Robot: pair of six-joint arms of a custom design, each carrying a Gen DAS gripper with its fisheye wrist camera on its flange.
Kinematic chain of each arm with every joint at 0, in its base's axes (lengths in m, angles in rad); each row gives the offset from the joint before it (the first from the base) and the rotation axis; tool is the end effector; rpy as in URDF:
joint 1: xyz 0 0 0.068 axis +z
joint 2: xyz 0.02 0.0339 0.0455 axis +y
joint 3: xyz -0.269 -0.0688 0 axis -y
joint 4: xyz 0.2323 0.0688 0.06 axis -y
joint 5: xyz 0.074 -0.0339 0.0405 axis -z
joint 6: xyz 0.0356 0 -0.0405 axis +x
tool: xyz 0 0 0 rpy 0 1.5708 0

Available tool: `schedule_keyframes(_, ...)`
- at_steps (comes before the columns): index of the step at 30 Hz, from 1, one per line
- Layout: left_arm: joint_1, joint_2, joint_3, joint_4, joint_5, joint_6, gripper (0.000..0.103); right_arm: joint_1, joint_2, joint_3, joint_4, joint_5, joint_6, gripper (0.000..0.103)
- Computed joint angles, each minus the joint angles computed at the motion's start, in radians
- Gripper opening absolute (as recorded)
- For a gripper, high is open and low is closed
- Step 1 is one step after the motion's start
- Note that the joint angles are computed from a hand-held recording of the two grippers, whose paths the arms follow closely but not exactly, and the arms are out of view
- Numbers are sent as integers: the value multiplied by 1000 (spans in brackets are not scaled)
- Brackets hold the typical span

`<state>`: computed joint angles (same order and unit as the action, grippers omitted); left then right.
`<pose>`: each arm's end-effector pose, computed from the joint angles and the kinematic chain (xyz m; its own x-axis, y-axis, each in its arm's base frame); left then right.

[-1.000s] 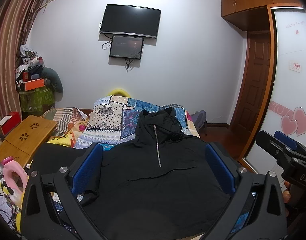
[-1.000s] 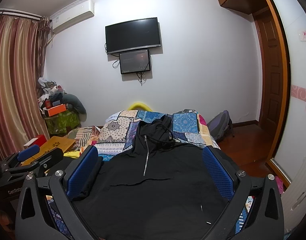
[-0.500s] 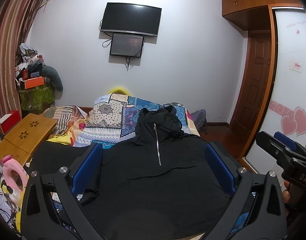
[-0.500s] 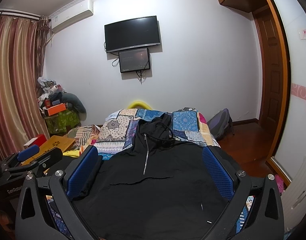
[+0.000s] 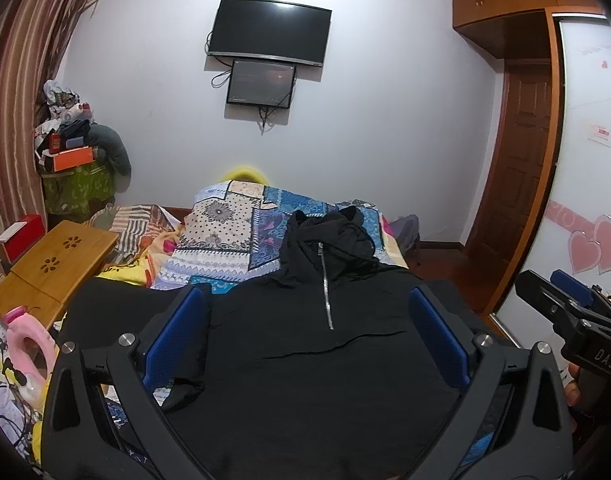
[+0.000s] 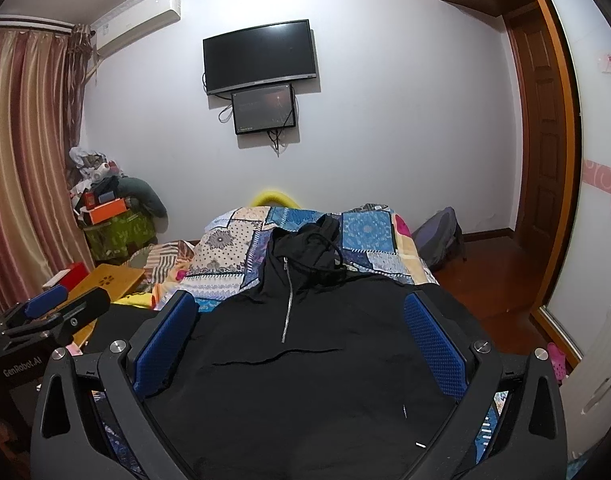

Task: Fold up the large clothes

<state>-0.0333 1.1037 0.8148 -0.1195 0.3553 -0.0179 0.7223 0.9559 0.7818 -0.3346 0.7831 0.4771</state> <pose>0.2366 -0.0203 0.3024 -0.4031 -0.0034 -0.9151 0.3431 0.9265 -0.1546 0.1597 0.1072 0.3038 -0.3275 0.1452 -0.9336 0.1622 0.9821 0.0958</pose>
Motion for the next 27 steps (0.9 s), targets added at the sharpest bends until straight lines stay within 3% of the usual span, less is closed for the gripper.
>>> schedule_keyframes(7, 55, 100, 33, 50, 3, 0, 103, -87, 43, 14, 22, -79, -36, 103)
schedule_keyframes(15, 156, 303, 113, 128, -91, 10, 103, -200, 107, 17, 52, -190, -78, 103)
schedule_keyframes(27, 390, 808, 477, -13, -106, -32, 103, -376, 247, 46, 14, -388, -68, 103)
